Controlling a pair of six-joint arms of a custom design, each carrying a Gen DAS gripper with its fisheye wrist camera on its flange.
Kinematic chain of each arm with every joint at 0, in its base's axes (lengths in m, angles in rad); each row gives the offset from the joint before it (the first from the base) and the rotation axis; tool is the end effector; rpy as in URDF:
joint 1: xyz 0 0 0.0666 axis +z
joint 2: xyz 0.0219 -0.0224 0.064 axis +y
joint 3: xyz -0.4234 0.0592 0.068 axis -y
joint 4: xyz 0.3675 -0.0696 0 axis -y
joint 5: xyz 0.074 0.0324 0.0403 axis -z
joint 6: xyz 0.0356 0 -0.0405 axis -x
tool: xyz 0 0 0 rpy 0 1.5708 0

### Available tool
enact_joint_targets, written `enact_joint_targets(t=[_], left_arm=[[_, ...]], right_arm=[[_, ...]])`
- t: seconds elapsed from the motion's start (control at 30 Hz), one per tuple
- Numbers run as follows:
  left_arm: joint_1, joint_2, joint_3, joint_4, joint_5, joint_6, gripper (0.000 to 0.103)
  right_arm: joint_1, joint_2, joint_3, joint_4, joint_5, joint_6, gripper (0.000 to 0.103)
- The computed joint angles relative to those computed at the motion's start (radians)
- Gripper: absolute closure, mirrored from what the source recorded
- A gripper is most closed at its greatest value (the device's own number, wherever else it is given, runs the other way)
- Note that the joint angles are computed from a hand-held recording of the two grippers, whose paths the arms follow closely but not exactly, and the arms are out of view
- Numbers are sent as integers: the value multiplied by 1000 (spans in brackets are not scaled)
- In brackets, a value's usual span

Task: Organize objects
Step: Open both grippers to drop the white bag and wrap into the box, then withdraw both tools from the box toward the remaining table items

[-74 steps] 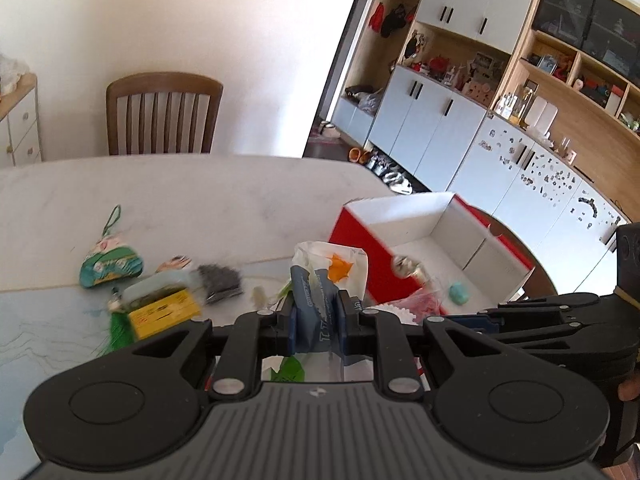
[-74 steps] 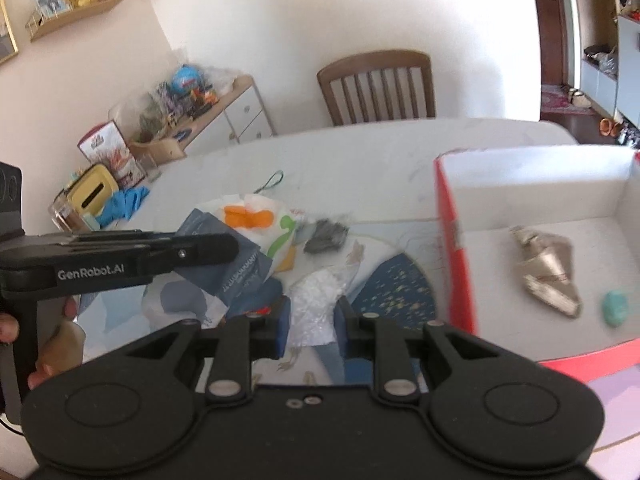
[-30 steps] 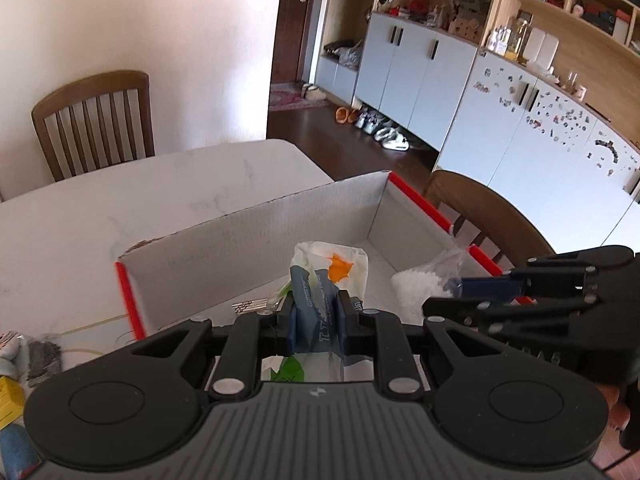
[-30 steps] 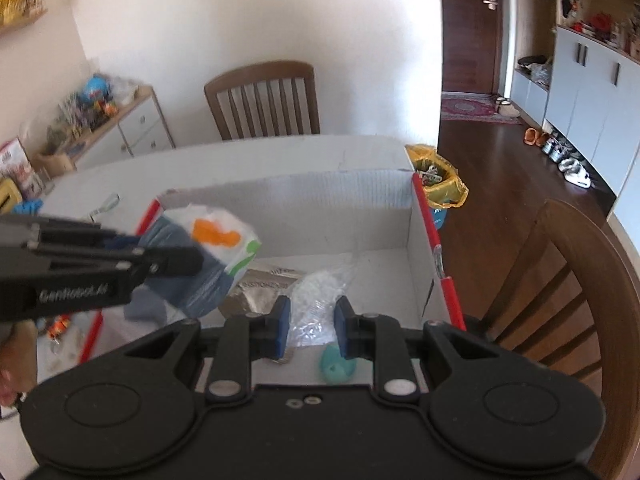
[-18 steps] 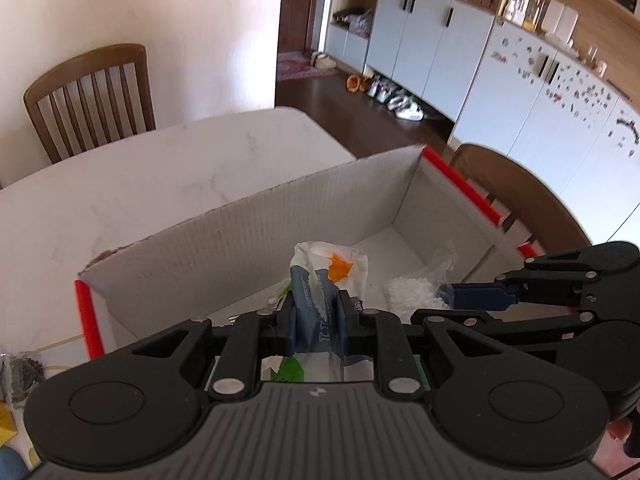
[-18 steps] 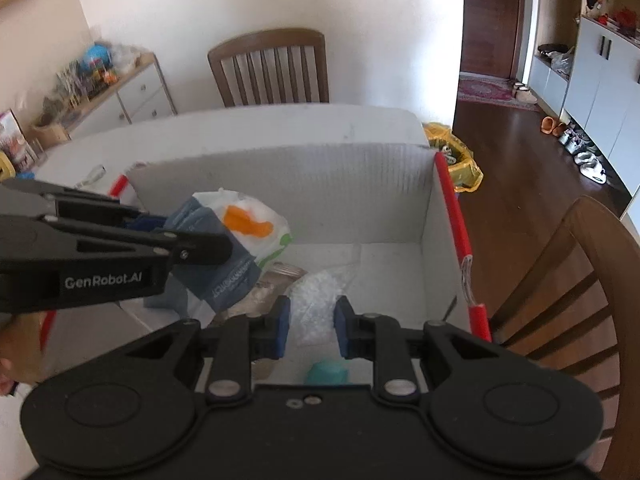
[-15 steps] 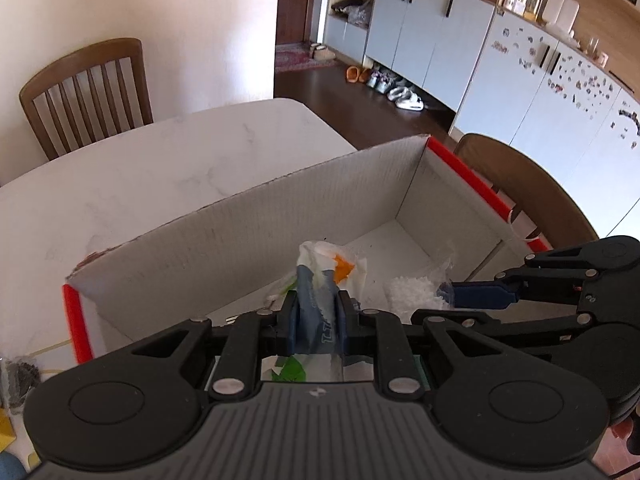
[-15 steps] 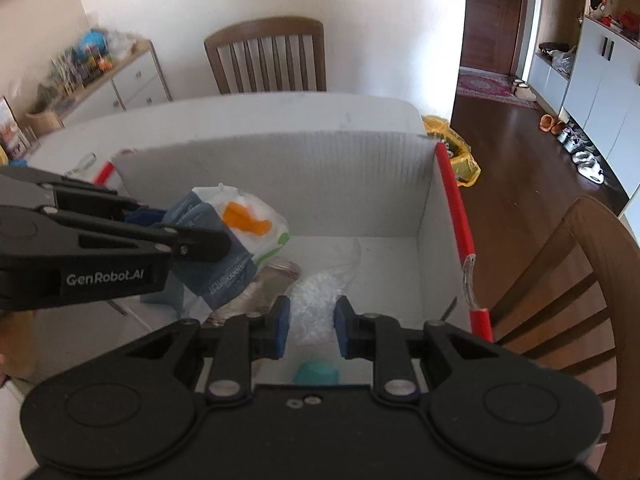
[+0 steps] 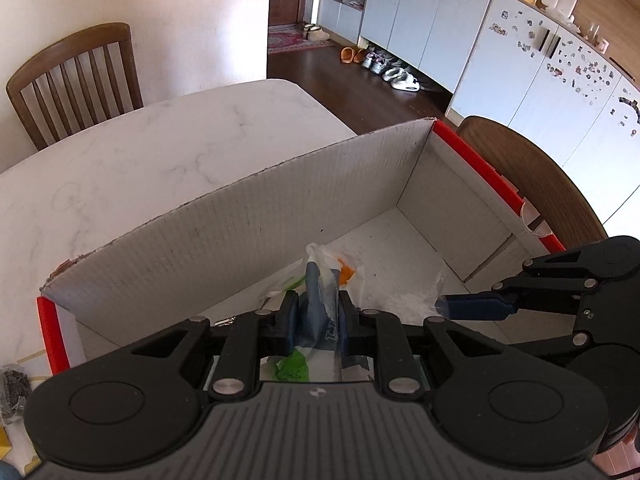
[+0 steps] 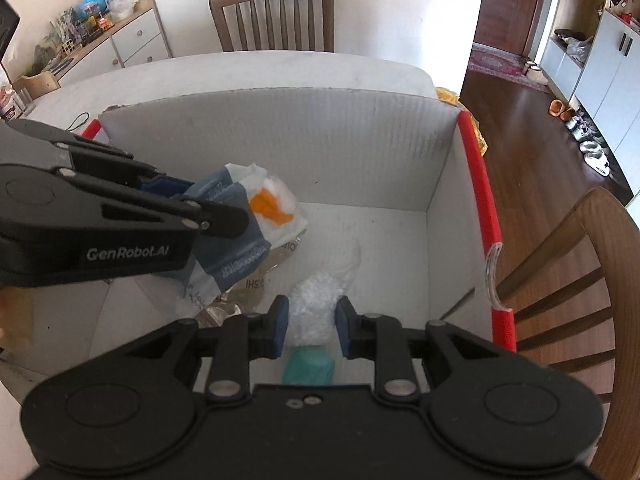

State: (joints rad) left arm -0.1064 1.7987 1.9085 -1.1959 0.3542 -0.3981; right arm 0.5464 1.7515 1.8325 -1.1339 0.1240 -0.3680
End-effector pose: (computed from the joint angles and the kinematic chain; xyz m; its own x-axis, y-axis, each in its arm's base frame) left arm 0.5942 -0.0763 0.4728 -0.7101 0.4415 -0.5485 0.5810 0.8074 -0.1023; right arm 0.5024 0.2999 0.4695 -0.8593 -0.1048 -0.5006 -0.1652 0.9832 0.0778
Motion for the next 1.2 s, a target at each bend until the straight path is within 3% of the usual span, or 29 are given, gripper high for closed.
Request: enact_joint_targets(t=[0.13, 0.43, 0.5, 0.57, 0.97, 1.2], left_arm=[[-1, 1, 5, -3, -4, 0, 74], [18, -45, -45, 48, 28, 10, 72], [22, -54, -50, 50, 38, 11, 63], [28, -70, -63, 66, 51, 15, 45], [70, -168, -126, 109, 112, 47, 43], [108, -241, -178, 147, 158, 70, 34]], right_arm=[[-4, -4, -3, 1, -9, -7, 76], [-10, -65, -64, 64, -16, -22, 66], [-11, -81, -79, 84, -22, -32, 64], [-10, -97, -89, 96, -23, -40, 63], [16, -166, -115, 162, 12, -66, 54], [46, -215, -145, 211, 16, -88, 46]])
